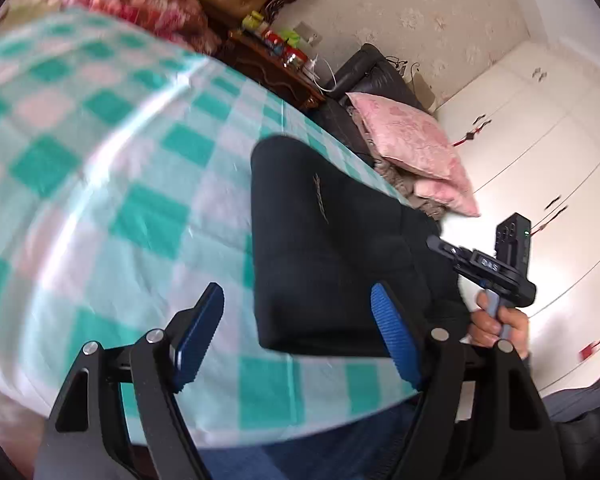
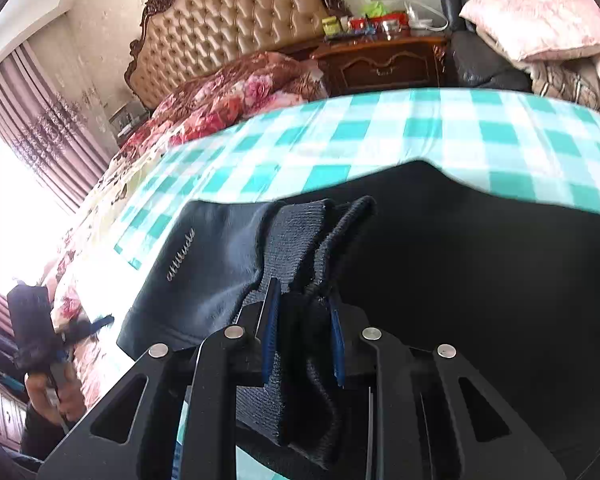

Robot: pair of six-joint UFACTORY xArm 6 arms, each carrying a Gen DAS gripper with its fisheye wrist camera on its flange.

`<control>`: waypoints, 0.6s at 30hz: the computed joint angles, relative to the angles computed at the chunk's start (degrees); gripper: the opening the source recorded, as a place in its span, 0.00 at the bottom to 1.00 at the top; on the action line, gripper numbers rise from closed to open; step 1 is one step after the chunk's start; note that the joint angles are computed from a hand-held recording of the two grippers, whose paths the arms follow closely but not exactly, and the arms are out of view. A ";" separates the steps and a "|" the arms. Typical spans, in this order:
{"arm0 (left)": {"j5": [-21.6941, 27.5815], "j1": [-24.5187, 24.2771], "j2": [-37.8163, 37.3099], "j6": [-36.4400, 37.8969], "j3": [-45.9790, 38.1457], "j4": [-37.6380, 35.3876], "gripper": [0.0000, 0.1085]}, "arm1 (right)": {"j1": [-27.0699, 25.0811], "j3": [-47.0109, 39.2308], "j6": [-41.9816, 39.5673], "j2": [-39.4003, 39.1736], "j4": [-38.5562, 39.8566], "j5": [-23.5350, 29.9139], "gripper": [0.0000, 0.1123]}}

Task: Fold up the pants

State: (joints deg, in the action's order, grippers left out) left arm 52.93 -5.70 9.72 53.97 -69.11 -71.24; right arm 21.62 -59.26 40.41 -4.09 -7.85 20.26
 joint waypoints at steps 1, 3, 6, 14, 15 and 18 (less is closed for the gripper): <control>1.15 0.35 0.43 0.25 0.32 -1.92 0.69 | 0.05 -0.37 0.12 0.19 -0.44 0.51 0.21; 0.65 -0.12 1.78 -1.10 0.13 -3.49 0.68 | 0.26 -1.03 -0.47 1.26 0.21 2.03 0.21; -1.64 -1.82 3.97 -3.76 -1.43 -1.81 0.54 | 0.36 -0.96 0.55 2.68 0.04 3.66 0.21; -7.54 -4.77 5.41 -6.02 -1.82 4.43 0.49 | 0.16 -1.36 11.76 2.19 -13.85 9.98 0.69; -8.60 -4.99 4.91 -5.86 -1.31 4.41 0.55 | 0.60 -1.79 13.99 1.87 -17.17 10.73 0.76; -18.96 -7.88 1.25 -5.16 1.47 7.97 0.70 | 3.28 -5.72 21.52 1.89 -30.51 18.39 0.77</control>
State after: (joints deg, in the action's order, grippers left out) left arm 33.97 -13.58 10.98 48.81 -67.64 -63.27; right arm 24.90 -64.97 61.93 -2.19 -38.36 38.66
